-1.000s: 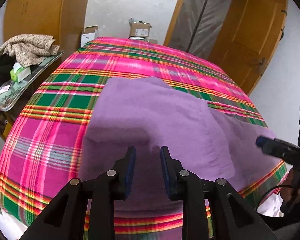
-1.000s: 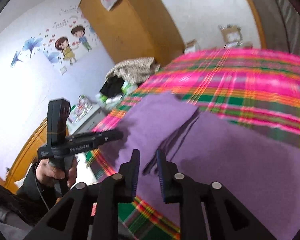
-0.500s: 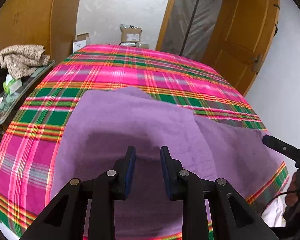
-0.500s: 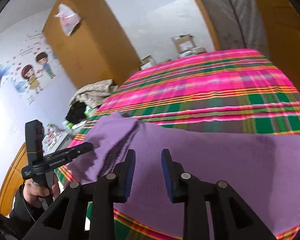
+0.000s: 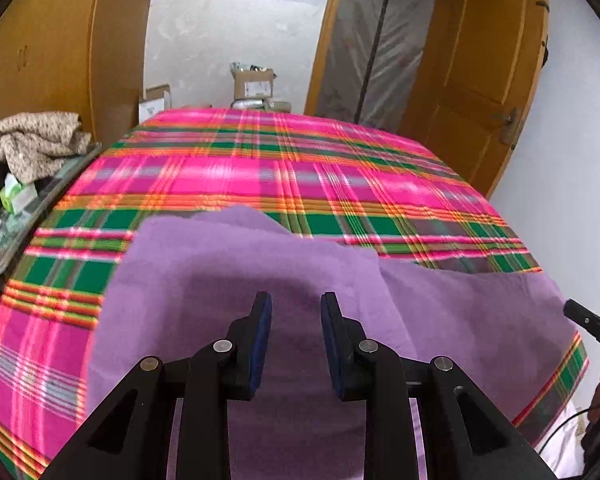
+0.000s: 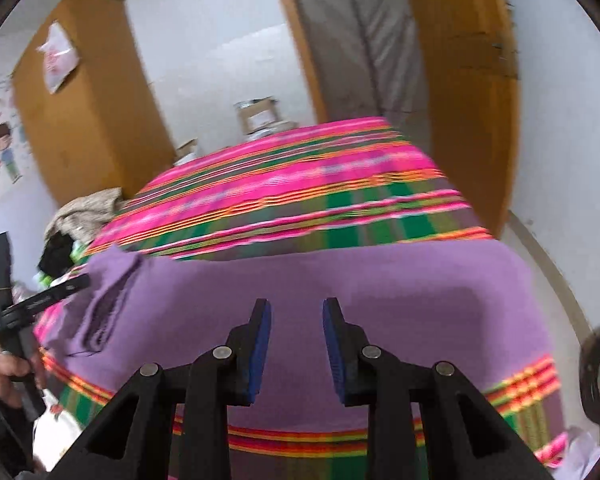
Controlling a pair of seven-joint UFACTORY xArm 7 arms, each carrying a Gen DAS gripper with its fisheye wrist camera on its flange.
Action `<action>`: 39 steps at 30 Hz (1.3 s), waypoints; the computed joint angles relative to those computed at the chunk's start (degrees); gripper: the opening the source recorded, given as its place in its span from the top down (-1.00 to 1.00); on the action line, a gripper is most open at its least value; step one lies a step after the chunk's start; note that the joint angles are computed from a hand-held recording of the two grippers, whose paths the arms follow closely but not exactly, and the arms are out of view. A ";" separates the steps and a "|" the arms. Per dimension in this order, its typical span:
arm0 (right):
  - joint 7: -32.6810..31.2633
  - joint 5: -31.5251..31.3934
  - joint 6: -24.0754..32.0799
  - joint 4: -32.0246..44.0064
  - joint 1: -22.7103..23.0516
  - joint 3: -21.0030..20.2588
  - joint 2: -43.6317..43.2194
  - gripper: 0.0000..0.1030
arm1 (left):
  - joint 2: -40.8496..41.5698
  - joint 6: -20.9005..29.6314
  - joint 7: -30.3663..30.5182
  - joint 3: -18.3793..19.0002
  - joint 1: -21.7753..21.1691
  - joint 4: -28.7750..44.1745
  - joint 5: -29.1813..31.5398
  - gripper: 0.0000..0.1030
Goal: Fold clothes
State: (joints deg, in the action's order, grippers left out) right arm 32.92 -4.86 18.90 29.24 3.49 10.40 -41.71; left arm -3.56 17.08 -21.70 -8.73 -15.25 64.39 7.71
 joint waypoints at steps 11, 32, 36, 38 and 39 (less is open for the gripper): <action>-1.00 1.07 -3.34 -2.25 -0.51 -2.22 -0.70 0.47 | -0.07 1.11 -14.82 -0.13 4.30 0.74 15.34 0.49; -6.60 4.91 -10.58 -6.83 1.99 -6.72 -4.02 0.47 | -5.79 0.43 -8.00 -0.89 0.79 -3.68 6.66 0.49; -8.36 7.26 -14.23 -8.13 3.83 -9.52 -4.59 0.46 | -7.91 -0.79 -6.04 -1.62 0.69 -5.77 4.42 0.49; -8.10 8.09 -12.89 -8.51 3.15 -9.25 -5.47 0.41 | -8.48 -1.31 -5.73 -1.66 0.59 -6.84 2.78 0.49; -7.94 8.37 -12.04 -8.76 2.76 -9.02 -6.00 0.37 | -8.58 -1.29 -4.98 -1.48 0.19 -7.24 1.53 0.49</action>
